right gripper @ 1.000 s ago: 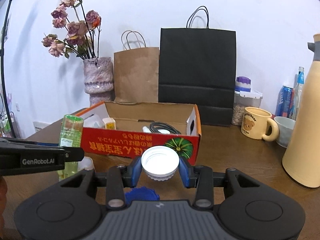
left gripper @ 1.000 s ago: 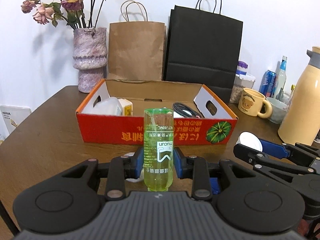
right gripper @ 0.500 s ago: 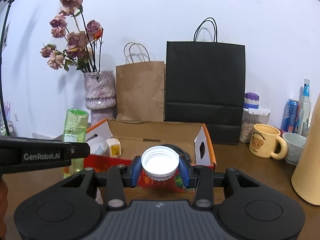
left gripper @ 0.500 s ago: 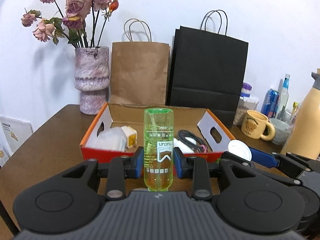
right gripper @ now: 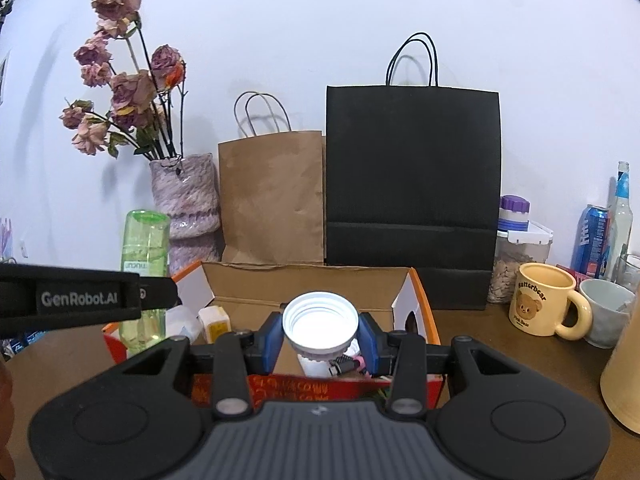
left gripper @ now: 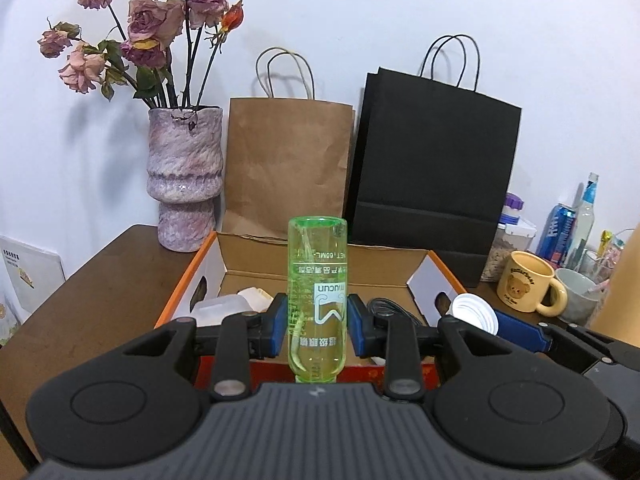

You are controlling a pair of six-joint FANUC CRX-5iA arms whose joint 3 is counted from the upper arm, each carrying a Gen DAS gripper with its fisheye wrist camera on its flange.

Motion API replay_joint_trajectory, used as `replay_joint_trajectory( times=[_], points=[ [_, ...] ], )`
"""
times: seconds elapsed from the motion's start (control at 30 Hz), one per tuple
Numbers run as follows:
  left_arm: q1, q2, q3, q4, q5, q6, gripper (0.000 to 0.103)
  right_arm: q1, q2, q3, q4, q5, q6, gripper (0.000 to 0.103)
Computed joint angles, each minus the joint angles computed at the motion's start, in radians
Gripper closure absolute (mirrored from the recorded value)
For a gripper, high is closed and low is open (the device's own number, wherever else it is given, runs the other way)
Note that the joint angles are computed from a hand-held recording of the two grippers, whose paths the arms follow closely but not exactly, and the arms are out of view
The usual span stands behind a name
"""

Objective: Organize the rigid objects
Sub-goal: 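Carry the green bottle and white cap over the red box with both grippers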

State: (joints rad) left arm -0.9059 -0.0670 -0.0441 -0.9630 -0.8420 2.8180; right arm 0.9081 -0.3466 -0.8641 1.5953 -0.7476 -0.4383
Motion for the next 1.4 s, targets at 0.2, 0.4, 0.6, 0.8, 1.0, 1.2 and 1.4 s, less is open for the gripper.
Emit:
replay_joint_trajectory(
  times=[0.2,0.4,0.6,0.8,1.0,1.2,1.4],
  points=[
    [0.020,0.035,0.029,-0.002,0.016,-0.009,0.071,-0.081,0.037,0.024,0.061,0.066,-0.036,0.064],
    [0.048,0.074,0.062,-0.006,0.023,-0.013,0.071,-0.159,0.073,0.050,0.121,0.127,-0.070,0.064],
    [0.082,0.107,0.090,-0.001,0.044,-0.027,0.071,-0.228,0.117,0.082,0.170,0.186,-0.090,0.064],
    [0.111,0.142,0.120,0.011,0.058,-0.052,0.071,-0.273,0.155,0.109,0.204,0.229,-0.102,0.064],
    [0.136,0.173,0.144,0.024,0.066,-0.075,0.071,-0.310,0.183,0.128,0.229,0.257,-0.109,0.064],
    [0.158,0.196,0.161,0.042,0.073,-0.101,0.071,-0.336,0.204,0.142,0.233,0.278,-0.103,0.064],
    [0.174,0.202,0.157,0.048,0.086,-0.102,0.071,-0.335,0.217,0.144,0.207,0.284,-0.077,0.064]
  ],
)
